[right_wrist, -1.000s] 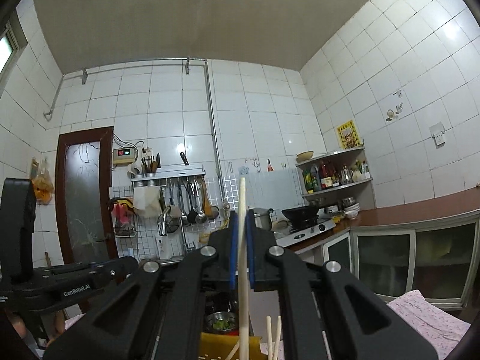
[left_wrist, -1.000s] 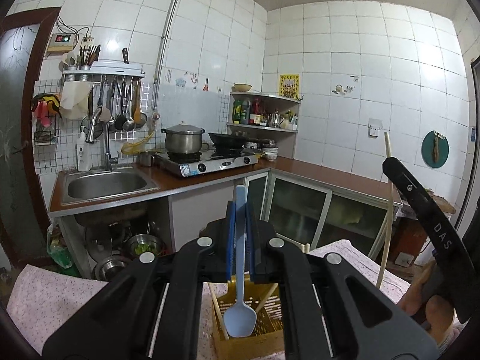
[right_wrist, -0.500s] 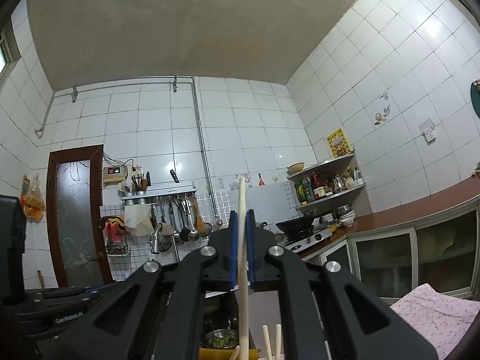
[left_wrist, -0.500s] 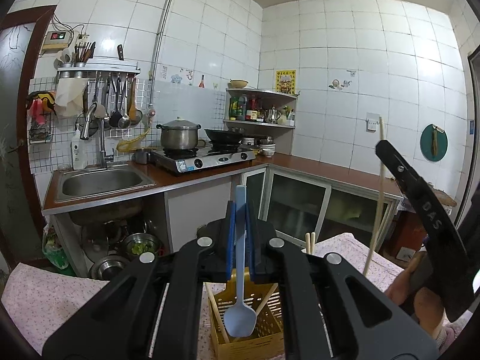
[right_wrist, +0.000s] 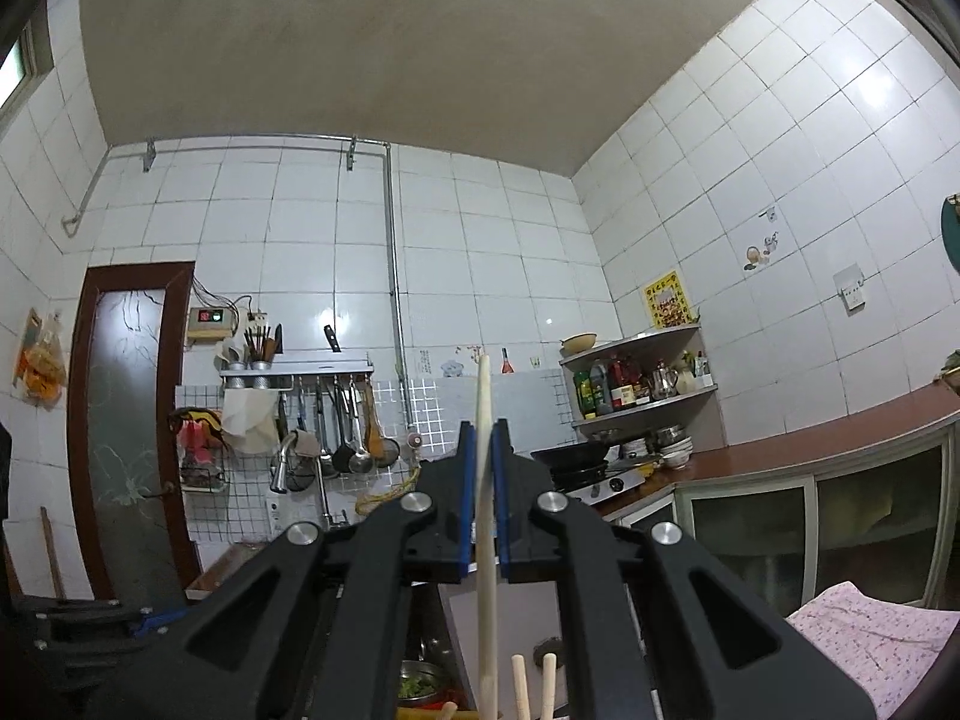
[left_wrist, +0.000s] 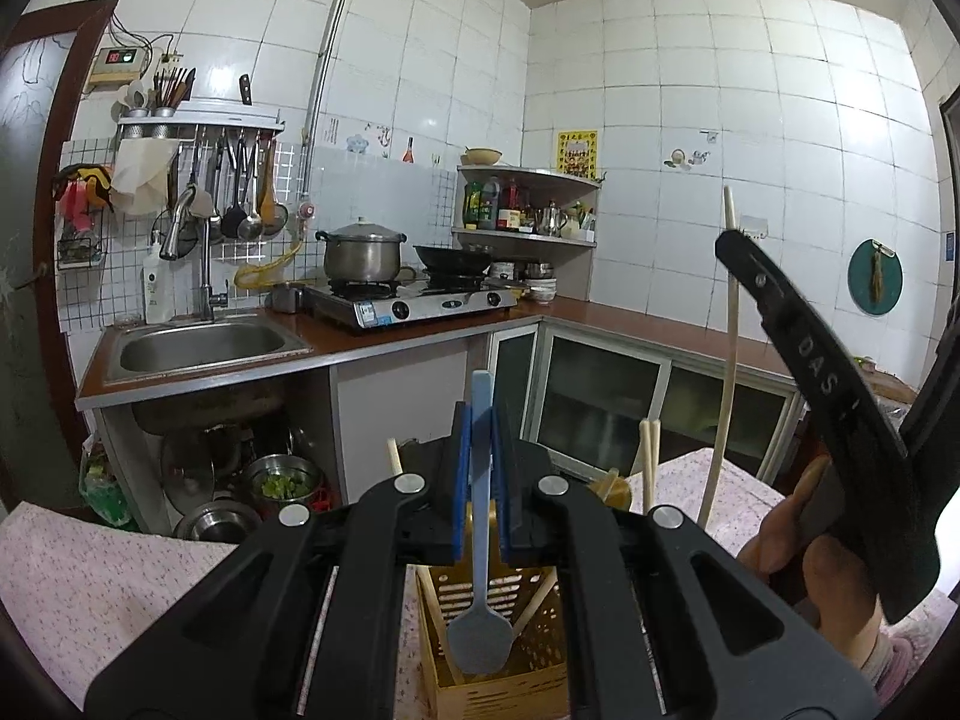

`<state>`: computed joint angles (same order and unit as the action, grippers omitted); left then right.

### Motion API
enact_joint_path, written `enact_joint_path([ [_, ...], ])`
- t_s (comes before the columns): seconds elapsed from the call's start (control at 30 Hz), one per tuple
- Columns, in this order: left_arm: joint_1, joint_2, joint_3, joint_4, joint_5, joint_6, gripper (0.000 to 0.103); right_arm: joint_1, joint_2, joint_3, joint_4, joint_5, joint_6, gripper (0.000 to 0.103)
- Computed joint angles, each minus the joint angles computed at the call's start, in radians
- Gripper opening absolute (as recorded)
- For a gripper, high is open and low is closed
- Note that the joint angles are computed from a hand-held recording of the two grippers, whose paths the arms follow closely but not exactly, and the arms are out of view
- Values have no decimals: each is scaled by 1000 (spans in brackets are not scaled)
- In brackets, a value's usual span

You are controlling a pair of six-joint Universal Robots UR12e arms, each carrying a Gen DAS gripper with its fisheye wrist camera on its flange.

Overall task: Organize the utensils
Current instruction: 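Lower the spoon and chopstick into the basket and open both tools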

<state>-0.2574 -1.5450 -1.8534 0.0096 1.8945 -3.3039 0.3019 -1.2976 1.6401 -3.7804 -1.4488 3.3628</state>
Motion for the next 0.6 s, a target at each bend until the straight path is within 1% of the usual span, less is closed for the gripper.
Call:
enact_joint_path([
  [0.13,7,-4,-17,12,-9,-19,6,-2,1,7,6,6,-10,6],
  [0.27,15,-2,-35,23,-27,-45,6,-8,-1,20,14,30,-28,6],
  [0.5,17,0,-51,25,-34,-54,6,-15,7,21,19,48,-3,6],
  [0.6,20,2,-55,23,-36,-55,6,-16,8,27,17,60,-7,6],
])
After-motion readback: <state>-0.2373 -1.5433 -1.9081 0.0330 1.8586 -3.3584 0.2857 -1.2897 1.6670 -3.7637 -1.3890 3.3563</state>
